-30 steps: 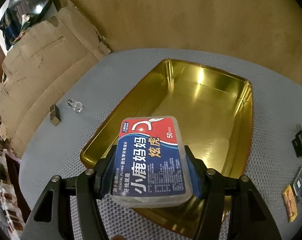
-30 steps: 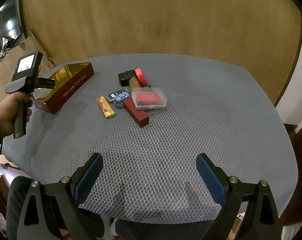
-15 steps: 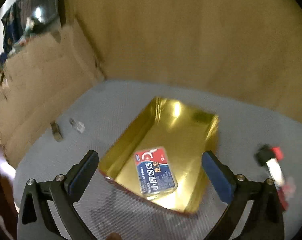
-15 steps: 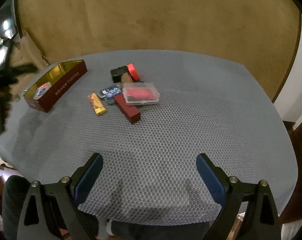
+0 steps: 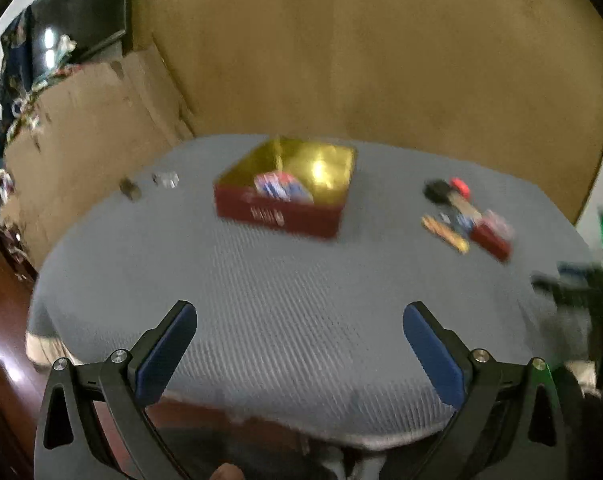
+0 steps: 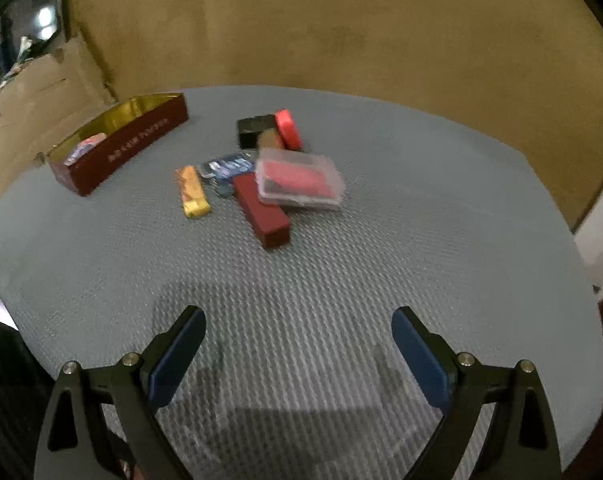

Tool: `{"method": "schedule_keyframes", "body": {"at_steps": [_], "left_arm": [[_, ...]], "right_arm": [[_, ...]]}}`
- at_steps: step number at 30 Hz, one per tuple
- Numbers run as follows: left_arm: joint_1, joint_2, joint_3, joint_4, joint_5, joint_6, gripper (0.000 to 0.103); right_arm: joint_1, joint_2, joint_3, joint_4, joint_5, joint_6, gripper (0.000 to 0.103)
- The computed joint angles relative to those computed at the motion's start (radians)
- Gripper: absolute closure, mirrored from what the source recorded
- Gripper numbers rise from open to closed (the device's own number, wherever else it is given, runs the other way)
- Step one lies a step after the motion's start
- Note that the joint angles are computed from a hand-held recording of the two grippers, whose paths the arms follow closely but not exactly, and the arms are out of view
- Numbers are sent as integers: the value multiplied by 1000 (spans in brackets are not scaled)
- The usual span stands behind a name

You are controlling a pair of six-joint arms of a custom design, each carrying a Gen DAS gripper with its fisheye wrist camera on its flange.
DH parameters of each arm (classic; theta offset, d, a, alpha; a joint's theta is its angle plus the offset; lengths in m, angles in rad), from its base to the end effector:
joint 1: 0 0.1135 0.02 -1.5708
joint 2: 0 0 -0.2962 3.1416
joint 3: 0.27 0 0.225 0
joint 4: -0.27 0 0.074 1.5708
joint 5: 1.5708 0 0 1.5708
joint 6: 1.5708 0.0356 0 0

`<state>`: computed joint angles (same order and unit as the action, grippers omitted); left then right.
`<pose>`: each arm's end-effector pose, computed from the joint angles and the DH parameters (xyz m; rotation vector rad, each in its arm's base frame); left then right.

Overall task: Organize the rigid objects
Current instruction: 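Reach the right tool to the clear plastic box and grasp it, then lift the clear box with the right tool and carry it over the tin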

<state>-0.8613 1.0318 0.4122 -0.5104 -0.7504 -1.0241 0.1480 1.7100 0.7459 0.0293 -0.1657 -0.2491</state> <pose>0.0979 -0.0768 0.2002 -0.3871 2.2634 0.1147 0.2947 0.0499 0.1751 -0.5587 2.4315 0.1653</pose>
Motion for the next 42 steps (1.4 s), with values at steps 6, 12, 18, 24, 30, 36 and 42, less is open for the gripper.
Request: {"method": "schedule_keyframes", "body": {"at_steps": [6,12,18,24,30,36,42], "left_arm": [[-148,32,-57,11,5,-178,0],[-189,3,-54,18,-8,-186,1],[-201,-28,-43,-16,-34,-204,1],[-213,-6,-39,-14,-32,-207,1],[-195,15,-31,-2,-8,-189,1],[-209,27,-20,-8,-15,-196,1],[-245,25,-9,-34,-39,-231,1]], "right_arm": [[24,138,254,-166,36,81,6],[14,253,407,-180,-86,110,6],[-43,365,580,-297,-203,133,6],[-40,435,619,-323,-235,82,30],[-19,391,522,-189,-154,64,30],[30,282,433,-91,9,43,30],[121,164,423,-116,158,51,30]]}}
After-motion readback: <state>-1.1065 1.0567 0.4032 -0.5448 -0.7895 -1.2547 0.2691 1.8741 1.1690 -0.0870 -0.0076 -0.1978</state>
